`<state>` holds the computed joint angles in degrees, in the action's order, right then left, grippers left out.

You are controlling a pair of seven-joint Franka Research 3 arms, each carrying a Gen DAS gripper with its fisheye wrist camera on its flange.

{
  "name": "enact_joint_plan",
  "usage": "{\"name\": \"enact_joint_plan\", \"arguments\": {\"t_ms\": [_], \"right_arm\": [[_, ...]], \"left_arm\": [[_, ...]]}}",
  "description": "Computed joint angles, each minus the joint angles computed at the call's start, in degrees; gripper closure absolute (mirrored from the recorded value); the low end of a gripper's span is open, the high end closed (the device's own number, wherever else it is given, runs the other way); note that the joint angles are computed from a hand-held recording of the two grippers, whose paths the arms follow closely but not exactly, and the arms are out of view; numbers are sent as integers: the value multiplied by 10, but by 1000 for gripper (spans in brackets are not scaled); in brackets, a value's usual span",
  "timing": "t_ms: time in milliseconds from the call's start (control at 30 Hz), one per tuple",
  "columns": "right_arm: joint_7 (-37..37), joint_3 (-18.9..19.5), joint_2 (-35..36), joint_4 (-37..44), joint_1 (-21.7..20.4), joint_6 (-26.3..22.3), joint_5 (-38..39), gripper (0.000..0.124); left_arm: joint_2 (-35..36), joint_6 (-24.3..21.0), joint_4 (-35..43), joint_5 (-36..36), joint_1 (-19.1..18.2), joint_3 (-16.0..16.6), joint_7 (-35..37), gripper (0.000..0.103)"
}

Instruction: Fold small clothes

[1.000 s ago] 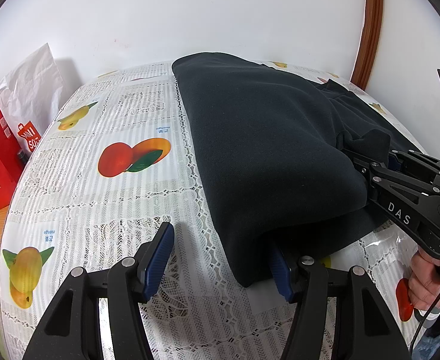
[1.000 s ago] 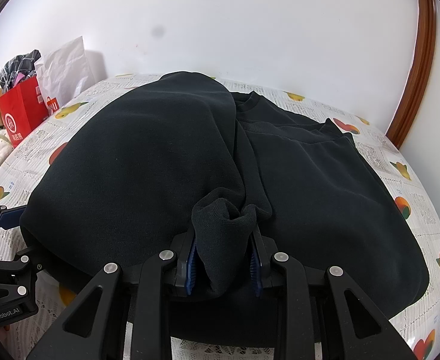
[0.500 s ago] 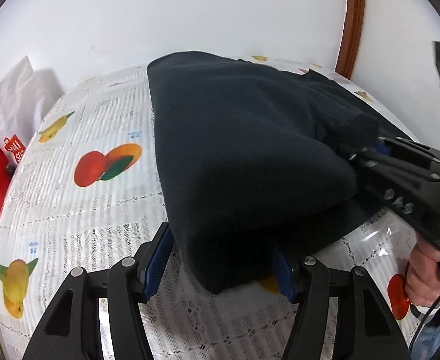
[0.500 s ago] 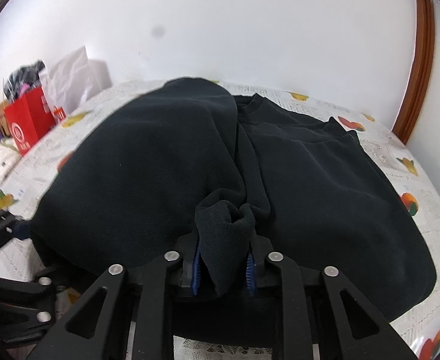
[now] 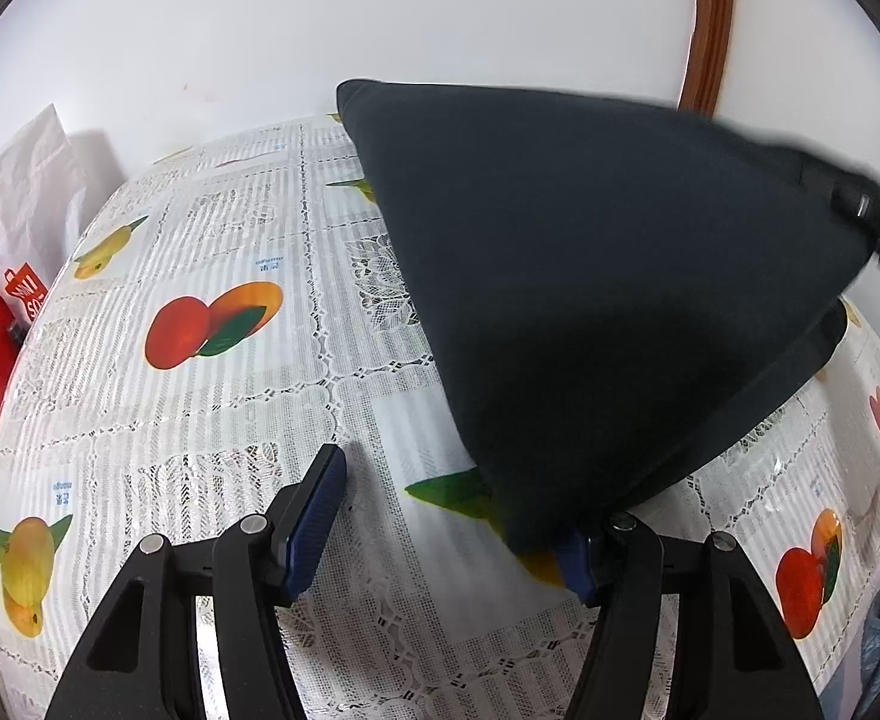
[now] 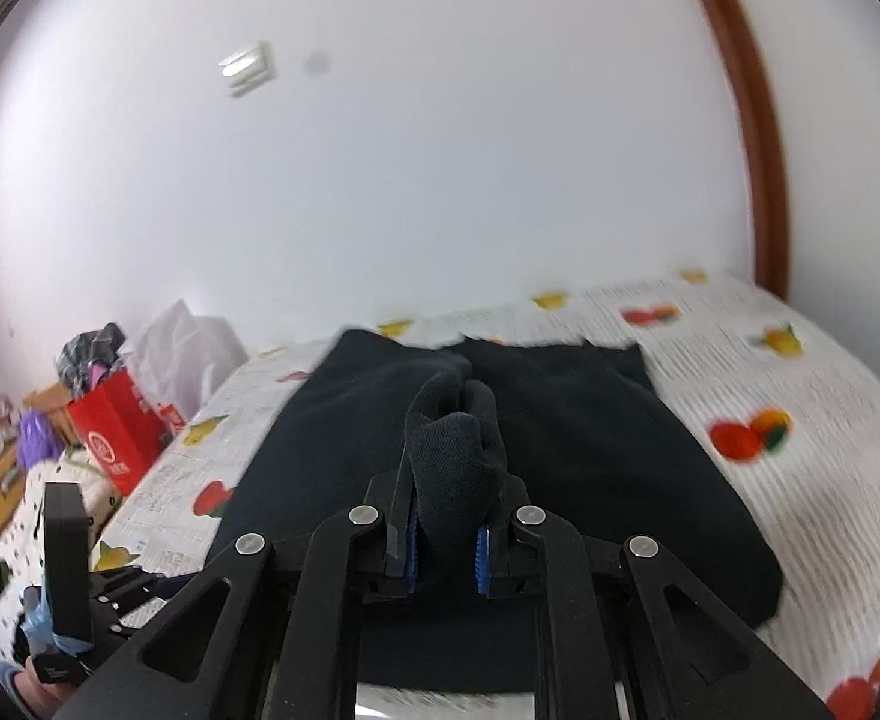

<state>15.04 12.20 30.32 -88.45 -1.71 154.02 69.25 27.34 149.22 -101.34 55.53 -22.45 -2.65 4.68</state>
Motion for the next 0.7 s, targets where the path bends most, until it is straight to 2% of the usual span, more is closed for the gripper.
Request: {"name": "enact_joint_plan", "arguments": {"t_ms": [67,167,200,267,367,433,500,633,700], "right_arm": [[63,-34,19,3,35,25,-81,111],[145,-64,41,4,64,38,-176,111],[149,-57,43,3,60,43,-181,111],[147,-37,39,-2,42,45,-183,111],[157,-22,43,-1,29,45,-203,111],[158,-14,41,-4,21,44,-207,110],[160,-11,41,-4,18,44,-215,110],[209,-33,40,9,37,29,-264,110],[211,-26,33,10,32,28,-269,110]], "left_arm": [[0,1,0,0,0,0,0,41],[6,-5,8,3,-5,0,3,42],[7,-10,12,5,-8,0,4,45],[12,-26,27,22,-22,1,13,46],[26,-17,50,47,-30,4,18,46],[46,-22,78,15,-22,-6,44,46],[54,-21,87,-9,-19,-5,51,39],[56,-30,90,-24,-28,3,61,38],[60,-51,99,-24,-37,6,67,38]]}}
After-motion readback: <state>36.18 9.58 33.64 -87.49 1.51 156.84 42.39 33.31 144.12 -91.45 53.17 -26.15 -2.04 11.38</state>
